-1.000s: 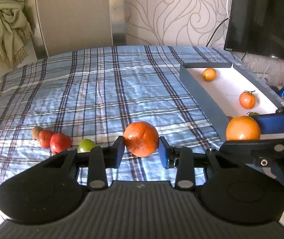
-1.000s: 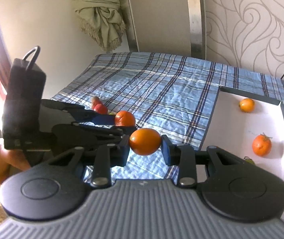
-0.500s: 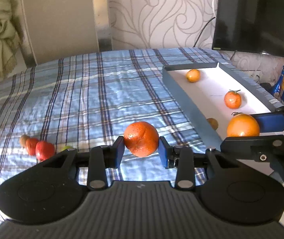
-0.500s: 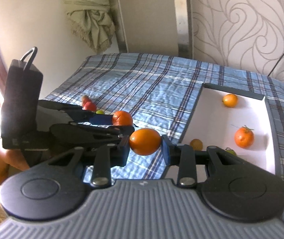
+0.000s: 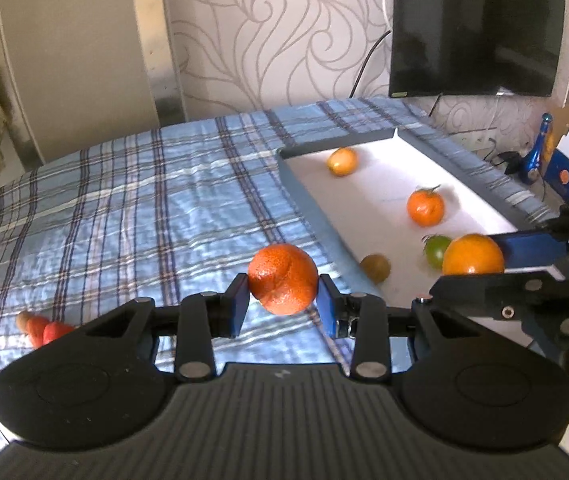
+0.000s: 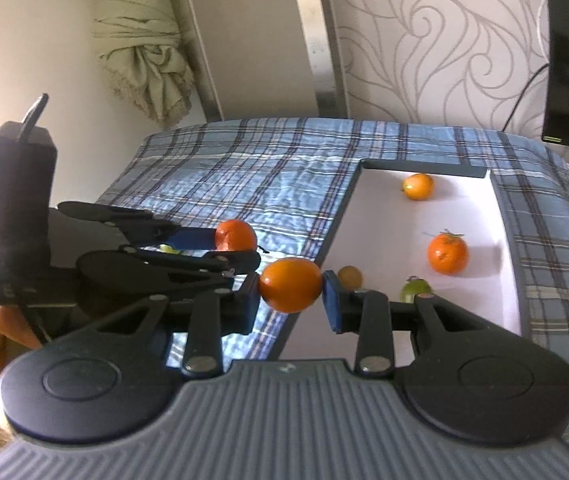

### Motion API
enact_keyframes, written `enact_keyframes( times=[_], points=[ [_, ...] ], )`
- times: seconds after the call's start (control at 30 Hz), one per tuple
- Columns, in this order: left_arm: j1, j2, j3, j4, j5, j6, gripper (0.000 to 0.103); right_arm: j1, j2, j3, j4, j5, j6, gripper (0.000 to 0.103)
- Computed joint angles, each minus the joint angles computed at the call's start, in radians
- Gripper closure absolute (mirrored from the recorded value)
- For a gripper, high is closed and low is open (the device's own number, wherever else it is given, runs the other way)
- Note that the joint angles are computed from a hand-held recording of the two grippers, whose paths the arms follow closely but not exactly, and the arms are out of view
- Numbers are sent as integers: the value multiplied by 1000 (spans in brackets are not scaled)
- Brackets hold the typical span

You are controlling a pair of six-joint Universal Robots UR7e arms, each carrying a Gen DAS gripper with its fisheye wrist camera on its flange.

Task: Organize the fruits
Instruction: 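Lift and carry both oranges over the white tray, then open the left gripper to drop the large orange into the tray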

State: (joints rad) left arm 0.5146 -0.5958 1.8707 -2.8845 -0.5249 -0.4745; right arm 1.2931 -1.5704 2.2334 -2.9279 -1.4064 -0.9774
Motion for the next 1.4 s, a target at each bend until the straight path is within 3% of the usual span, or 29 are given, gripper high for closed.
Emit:
enact_keyframes(
  times=[0.5,1.4],
  points=[
    [19,104,-108,-214,-85,209,61,-21,-22,-5,-35,-77,-1,66],
    [86,220,-323,-193,-183,423,61,-48,-78,59,-169,-105,101,67]
  ],
)
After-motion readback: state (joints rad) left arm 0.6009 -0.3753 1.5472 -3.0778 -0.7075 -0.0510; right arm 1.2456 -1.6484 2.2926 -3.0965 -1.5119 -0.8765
